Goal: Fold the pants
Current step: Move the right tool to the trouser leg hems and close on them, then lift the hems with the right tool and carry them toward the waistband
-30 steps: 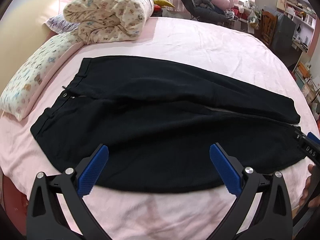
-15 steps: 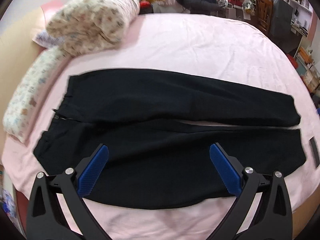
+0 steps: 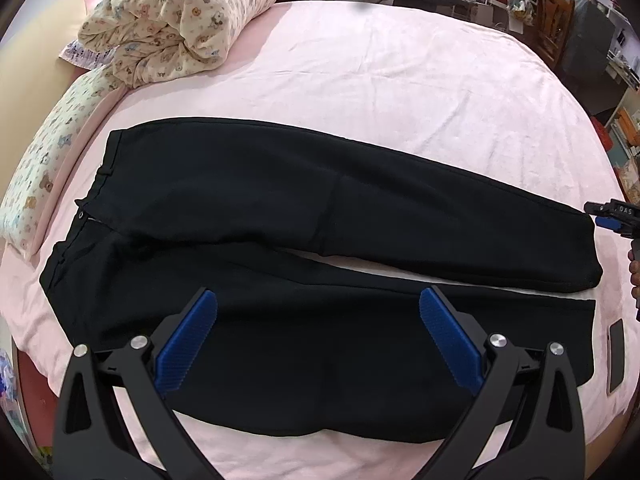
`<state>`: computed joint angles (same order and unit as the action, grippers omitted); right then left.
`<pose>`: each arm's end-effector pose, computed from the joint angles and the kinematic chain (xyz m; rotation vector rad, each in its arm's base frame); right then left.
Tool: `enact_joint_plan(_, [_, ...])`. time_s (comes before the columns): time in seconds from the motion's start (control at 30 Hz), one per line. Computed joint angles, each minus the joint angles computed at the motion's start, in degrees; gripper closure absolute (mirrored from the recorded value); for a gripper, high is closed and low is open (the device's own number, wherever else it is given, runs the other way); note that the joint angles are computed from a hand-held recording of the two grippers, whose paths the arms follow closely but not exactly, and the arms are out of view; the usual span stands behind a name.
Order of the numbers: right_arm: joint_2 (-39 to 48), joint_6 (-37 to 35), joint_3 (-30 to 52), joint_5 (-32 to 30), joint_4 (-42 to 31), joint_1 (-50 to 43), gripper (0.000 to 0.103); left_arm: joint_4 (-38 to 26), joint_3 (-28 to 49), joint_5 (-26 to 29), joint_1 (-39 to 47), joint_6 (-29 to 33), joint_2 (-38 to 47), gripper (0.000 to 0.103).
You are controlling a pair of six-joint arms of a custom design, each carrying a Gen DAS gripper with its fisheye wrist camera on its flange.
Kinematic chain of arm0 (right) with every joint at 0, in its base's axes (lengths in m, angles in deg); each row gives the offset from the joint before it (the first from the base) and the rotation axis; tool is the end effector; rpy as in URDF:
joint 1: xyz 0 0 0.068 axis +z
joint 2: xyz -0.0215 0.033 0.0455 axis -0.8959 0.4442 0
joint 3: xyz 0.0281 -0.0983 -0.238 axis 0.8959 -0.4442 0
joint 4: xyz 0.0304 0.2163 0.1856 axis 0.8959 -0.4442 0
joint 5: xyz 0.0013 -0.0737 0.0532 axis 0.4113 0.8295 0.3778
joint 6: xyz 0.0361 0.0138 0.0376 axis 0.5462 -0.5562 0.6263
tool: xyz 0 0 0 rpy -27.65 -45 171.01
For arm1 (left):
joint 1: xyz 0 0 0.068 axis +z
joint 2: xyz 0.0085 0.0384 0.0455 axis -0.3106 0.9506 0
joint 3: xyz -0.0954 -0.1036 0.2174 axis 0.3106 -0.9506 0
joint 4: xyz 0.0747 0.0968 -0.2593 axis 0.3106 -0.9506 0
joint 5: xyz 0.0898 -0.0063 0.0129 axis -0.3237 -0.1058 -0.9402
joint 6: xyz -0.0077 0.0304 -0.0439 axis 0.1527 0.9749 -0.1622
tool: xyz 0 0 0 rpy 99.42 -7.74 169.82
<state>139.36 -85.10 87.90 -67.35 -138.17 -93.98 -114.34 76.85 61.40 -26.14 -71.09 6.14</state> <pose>0.1960 -0.1007 0.1920 0.7035 2.7269 0.3991 0.2456 -0.0347 0.2544 0.3984 2.6500 0.0093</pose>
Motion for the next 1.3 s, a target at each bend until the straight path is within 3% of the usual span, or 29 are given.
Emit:
enact_joint_plan(0.1, [2.2, -2.8, -0.4, 1.6, 1.1, -2.0, 0.021, 0.2, 0.1, -2.1, -2.5, -2.2, 0.7, 0.002])
enact_joint_plan(0.23, [3.2, -5.5, -1.5, -1.7, 2.8, -6.2, 0.021, 0.1, 0.9, -3.8, -5.3, -4.2, 2.5, 0.002])
enact_joint_plan(0.43, [5.7, -11.0, -2.7, -3.3, 4.4, -5.3, 0.023, 0.2, 1.0, -6.6, -10.3, -6.0, 3.7, 0.002])
enact_joint_plan(0.57, [3.7, -12.5, -4.0, -1.2, 5.9, -6.5, 0.055, 0.7, 1.0, -7.9, -11.6, -6.0, 4.3, 0.002])
enact_joint_plan(0.67, [1.8, -13.9, -5.3, -0.3, 6.9, -6.5, 0.062, 0.8, 1.5, -8.6, -11.9, -5.6, 5.2, 0.002])
enact_joint_plan(0.9, [0.7, -16.0, -7.4, 6.3, 11.5, -1.4, 0.065, 0.3, 1.5, -9.0, -11.7, -5.1, 6.5, 0.002])
enact_joint_plan(0.97, [-1.4, -19.2, -7.6, 1.8, 9.6, -4.1, 0.087, -0.1, 1.2, -8.9, -11.5, -5.1, 6.0, 0.002])
enact_joint_plan(1.3, [-18.8, -21.8, -9.5, -1.3, 2.2, -1.6, 0.089, -0.4, 2.5, -9.9, -9.8, -3.4, 4.9, 0.002])
